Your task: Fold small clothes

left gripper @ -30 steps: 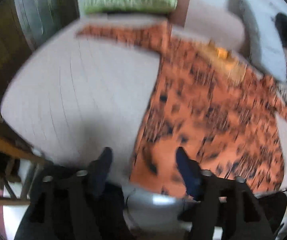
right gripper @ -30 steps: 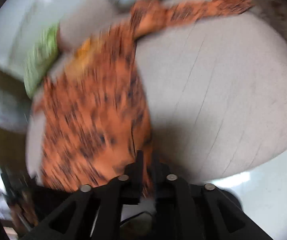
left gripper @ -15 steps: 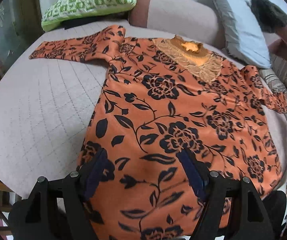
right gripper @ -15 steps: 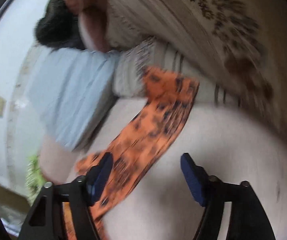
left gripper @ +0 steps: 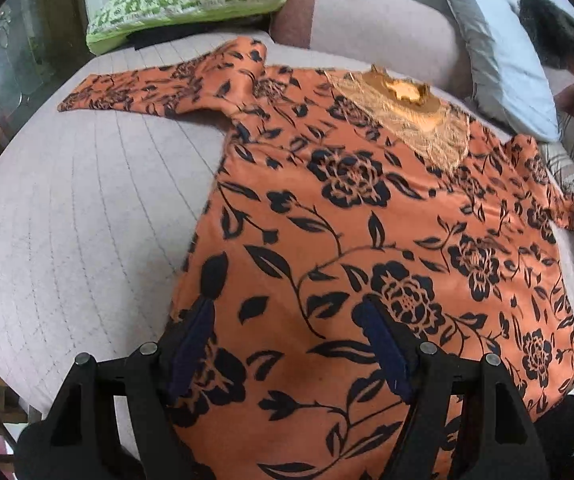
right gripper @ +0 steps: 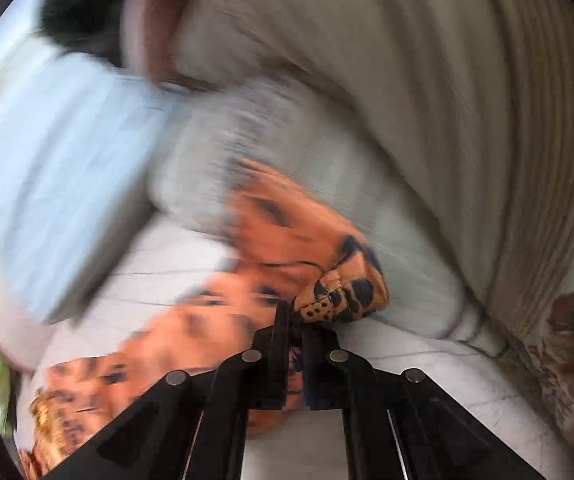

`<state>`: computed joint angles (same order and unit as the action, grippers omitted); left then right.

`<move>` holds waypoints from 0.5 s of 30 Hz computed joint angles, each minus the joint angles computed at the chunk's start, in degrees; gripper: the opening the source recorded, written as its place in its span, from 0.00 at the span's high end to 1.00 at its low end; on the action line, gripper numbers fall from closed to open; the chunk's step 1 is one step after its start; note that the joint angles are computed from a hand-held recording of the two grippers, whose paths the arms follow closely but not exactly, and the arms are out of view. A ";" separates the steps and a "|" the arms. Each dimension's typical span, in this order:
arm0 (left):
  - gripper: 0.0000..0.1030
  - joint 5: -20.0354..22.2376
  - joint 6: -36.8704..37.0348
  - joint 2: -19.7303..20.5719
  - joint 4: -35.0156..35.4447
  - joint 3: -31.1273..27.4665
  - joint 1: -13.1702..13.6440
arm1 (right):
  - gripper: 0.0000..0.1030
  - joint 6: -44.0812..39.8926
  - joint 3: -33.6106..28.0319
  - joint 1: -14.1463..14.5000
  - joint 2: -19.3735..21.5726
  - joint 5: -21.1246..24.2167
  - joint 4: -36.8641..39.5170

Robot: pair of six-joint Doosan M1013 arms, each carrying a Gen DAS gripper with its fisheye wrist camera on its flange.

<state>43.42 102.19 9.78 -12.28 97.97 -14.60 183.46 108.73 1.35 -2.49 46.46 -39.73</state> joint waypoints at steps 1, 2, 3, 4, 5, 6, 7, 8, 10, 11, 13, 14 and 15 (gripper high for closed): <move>0.26 -0.62 0.86 -0.16 -1.59 0.14 0.60 | 0.95 -0.11 -1.71 1.78 0.13 0.53 -2.56; 0.26 -0.84 1.33 -0.23 -2.56 0.17 0.99 | 0.95 -0.54 -3.56 3.70 0.25 0.26 -5.02; 0.26 -0.99 1.66 -0.29 -3.50 0.20 1.39 | 0.95 -0.58 -5.00 5.27 0.41 -0.15 -6.92; 0.26 -1.16 2.72 -0.45 -5.61 0.43 2.14 | 0.95 -1.75 -7.32 7.42 0.96 -0.43 -8.88; 0.26 -1.26 3.67 -0.54 -7.12 0.63 2.63 | 0.95 -3.00 -9.49 9.30 1.64 -0.90 -10.18; 0.26 -1.35 4.37 -0.61 -8.22 0.79 3.04 | 0.95 -4.10 -12.09 11.53 2.70 -1.46 -11.71; 0.26 -1.49 5.28 -0.74 -9.70 1.10 3.67 | 0.95 -5.96 -14.98 13.64 4.10 -1.84 -12.56; 0.26 -1.55 5.59 -0.81 -10.45 1.27 4.03 | 0.95 -8.42 -17.76 15.25 5.64 -2.58 -12.45; 0.26 -1.56 6.97 -1.03 -13.18 1.74 5.25 | 0.95 -12.08 -24.15 19.15 9.94 -3.81 -12.20; 0.26 -1.62 7.40 -1.15 -14.08 1.92 5.75 | 0.95 -14.19 -27.50 20.98 12.55 -3.27 -11.60; 0.26 -2.08 8.13 -1.40 -15.49 2.30 6.64 | 0.95 -16.91 -32.10 22.66 16.82 -5.71 -7.77; 0.26 -2.56 8.36 -1.51 -15.94 2.52 7.13 | 0.95 -18.78 -34.99 23.49 19.66 -6.37 -5.20; 0.26 -2.66 8.23 -1.52 -15.77 2.59 7.44 | 0.95 -19.26 -36.68 24.58 21.91 -6.42 -4.39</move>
<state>40.76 110.43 8.26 -28.05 100.56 -7.16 164.20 72.04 25.93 19.42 40.04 -44.12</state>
